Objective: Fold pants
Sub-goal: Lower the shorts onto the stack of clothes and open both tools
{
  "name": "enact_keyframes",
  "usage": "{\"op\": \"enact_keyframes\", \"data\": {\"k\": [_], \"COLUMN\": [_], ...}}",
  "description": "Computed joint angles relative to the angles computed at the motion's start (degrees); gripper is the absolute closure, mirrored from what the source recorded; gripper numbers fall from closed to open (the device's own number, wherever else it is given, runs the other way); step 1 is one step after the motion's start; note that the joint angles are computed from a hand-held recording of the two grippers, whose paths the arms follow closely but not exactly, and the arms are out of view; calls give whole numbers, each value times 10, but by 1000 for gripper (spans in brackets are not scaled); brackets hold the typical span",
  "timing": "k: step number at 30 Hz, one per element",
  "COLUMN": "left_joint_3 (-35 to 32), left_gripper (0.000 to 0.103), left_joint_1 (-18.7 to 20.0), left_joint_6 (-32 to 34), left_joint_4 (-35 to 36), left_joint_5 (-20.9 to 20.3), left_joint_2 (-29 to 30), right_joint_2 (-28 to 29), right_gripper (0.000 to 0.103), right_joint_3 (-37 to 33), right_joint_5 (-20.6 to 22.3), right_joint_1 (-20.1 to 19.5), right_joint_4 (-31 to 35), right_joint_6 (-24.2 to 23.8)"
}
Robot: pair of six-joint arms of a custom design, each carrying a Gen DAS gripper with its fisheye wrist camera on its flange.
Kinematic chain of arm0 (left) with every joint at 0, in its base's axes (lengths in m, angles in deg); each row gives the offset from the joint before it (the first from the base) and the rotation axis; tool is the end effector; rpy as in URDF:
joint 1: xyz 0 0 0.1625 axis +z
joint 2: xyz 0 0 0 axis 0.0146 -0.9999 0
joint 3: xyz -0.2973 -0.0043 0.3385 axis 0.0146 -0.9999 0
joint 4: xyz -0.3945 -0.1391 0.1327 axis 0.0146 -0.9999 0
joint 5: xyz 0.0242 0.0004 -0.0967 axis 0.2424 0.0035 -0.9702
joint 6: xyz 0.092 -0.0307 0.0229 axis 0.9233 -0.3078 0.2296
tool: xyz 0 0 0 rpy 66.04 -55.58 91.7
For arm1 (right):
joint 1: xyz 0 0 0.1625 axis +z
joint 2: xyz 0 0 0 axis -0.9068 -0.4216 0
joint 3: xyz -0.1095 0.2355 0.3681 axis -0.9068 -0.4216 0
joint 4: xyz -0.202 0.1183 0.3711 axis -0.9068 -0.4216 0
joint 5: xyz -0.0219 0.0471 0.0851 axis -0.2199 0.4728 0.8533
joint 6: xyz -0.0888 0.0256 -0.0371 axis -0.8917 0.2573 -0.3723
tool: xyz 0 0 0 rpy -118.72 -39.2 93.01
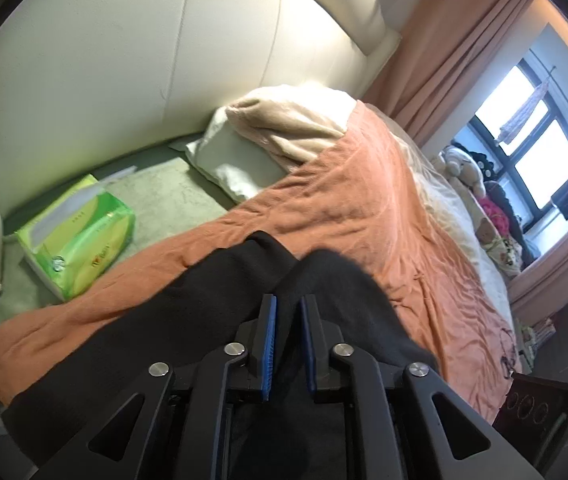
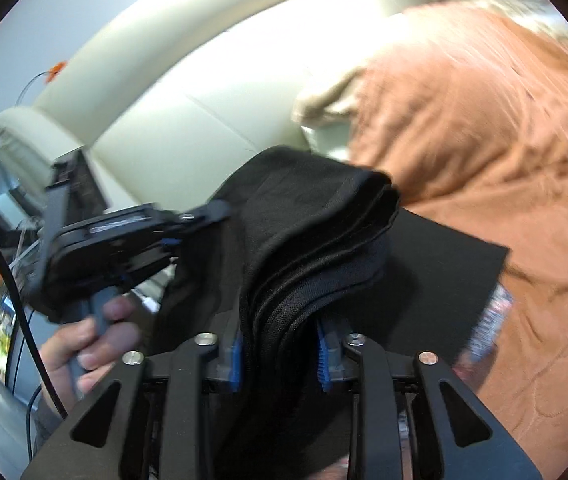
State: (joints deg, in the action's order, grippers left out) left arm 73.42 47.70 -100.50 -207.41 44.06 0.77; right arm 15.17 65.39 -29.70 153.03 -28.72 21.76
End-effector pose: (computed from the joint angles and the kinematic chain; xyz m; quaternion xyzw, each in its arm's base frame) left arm -0.2620 -0.6316 0.1605 -0.1720 0.8185 -0.5061 0.2106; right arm 0.1282 -0.8600 0.2369 -0.3642 0.9206 -0.1039 0.0948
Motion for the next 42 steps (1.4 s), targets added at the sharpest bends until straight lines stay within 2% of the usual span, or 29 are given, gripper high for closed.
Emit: {"op": "enact_keyframes", "data": {"k": [2,3,5,9,14,15,18,21,23,25,28,29,31,34,35,38,42], "left_joint_3": [19,29,49,88,109,112,115,112,111,109,104,104,102,100,99,91,80], "left_gripper": [66,64,63,63,63,63,63,63,63,63,63,63,64,65,65,65,65], "left_joint_1": [-11,-17,-30,-54,-76,-81,-91,-95,-94,-89,-75,-72,-65,-60,-59,-63,-74], "left_joint_6": [-21,-21,-43,-157,-258,-260,-275,-267,-260,-255,-255,-264,-270,-273,-270,-295,-336], "left_joint_4": [3,-8,6,100,201,197,193,180,158,149,144,150,156,166,159,196,256], "left_joint_5": [18,23,39,65,84,86,98,98,94,86,61,57,51,45,43,47,49], "left_joint_2": [-11,-14,-24,-50,-66,-64,-57,-46,-38,-31,-17,-15,-10,-6,-2,-3,-4], "right_joint_2": [0,0,2,-3,-7,-8,-10,1,10,17,40,50,73,88,94,101,77], "right_gripper": [51,35,31,32,45,49,49,58,60,66,67,69,79,79,79,80,80], "right_joint_3": [1,2,-11,-28,-51,-55,-64,-84,-95,-105,-136,-146,-168,-178,-185,-203,-166], "right_joint_5": [-19,-30,-25,-12,15,22,29,9,0,4,6,-1,-36,-74,-78,-84,-115], "right_joint_1": [-3,-5,-11,-11,-13,-11,-7,6,12,15,15,17,20,17,16,15,17], "right_joint_4": [-25,-42,-31,-24,-8,1,36,77,93,109,149,155,156,151,150,158,104], "right_joint_6": [14,24,31,22,-3,-12,-67,-134,-155,-170,-181,-185,-200,-218,-220,-216,-227]}}
